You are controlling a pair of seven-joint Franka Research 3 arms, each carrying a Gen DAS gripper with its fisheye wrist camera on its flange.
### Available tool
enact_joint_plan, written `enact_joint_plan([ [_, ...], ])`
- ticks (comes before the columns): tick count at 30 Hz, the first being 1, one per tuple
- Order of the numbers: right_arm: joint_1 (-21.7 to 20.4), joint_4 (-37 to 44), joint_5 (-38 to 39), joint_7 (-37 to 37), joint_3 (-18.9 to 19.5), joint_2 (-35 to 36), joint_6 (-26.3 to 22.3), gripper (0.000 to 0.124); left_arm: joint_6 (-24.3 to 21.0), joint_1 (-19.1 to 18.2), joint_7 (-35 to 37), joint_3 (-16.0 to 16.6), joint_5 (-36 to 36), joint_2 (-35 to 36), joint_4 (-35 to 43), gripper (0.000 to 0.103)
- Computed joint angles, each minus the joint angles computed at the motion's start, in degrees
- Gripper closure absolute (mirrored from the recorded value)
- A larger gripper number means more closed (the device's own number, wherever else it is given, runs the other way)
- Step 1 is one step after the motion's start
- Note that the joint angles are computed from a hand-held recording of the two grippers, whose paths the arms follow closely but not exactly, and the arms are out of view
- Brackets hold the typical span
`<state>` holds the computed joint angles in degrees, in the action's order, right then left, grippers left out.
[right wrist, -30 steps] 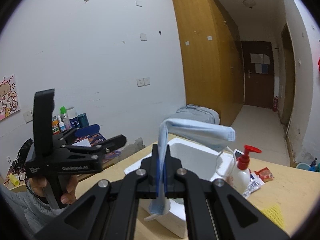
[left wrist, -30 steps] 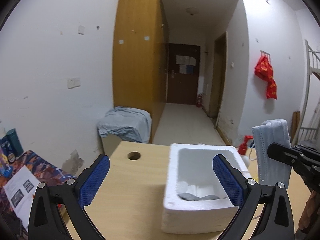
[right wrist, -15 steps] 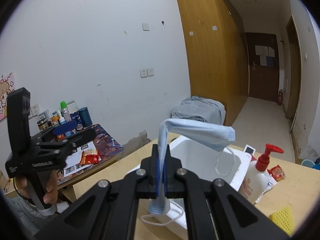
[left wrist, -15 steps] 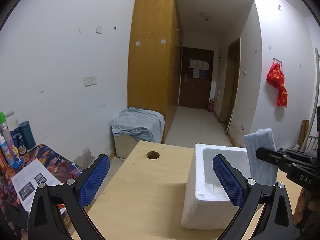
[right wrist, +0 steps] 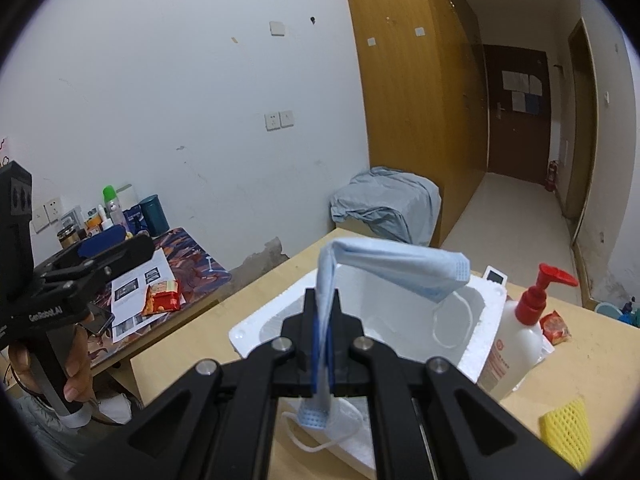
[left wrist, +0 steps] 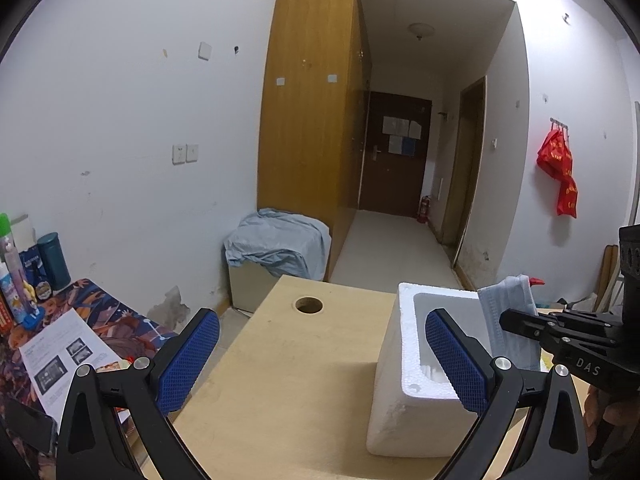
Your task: Organize soft objects
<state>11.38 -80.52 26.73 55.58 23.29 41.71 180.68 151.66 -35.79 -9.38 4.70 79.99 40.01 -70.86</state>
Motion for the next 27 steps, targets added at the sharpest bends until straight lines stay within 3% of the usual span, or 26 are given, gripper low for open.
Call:
enact_joint_plan([
  [4,2.54,0.73,-0.5,2.09,-3.39,-0.05,-0.34,0.118,0.43,-0.03,-0.65,0.23,0.55,-0.15,-0.28,0.0],
  [5,3.18,0.69,-0.74,2.65,-4.24,-0.17,0.02,0.111,0.92,0.07,-0.97,0.2,0.76,-0.21,-0.38,0.0],
  [6,3.65,0.56,-0.8,3.41,-4.91,-0.29,0.46,0.095,1.34,0.15,-1.38,0.22,1.02,-0.28,-0.5,0.0],
  [7,3.88,0.61,-0.94,4.11,-5.37,-0.36,0.45,0.069,1.74,0.25,-1.72,0.19,1.18,-0.32,-0.57,0.0],
  [9,4.05,0.12,-1.25,5.04,-5.77,-0.58,1.55,0.046,1.71,0.23,-1.77,0.14,1.32,-0.31,-0.5,0.0],
  [11,3.11,-0.6,-1.96,4.9,-4.34,-0.57,3.48,0.043,1.51,0.24,-1.36,0.02,1.18,-0.17,-0.3,0.0],
  [20,3.35,-1.96,-4.88,8.53,-5.36,-1.3,4.37,0.04,1.18,-0.08,-0.98,0.12,0.59,0.27,0.35,0.0],
  [27,1.49,-3.89,-6.58,9.09,-3.04,-2.0,6.01,0.037,0.61,-0.61,-1.57,0.35,1.18,0.03,-0.03,0.0],
])
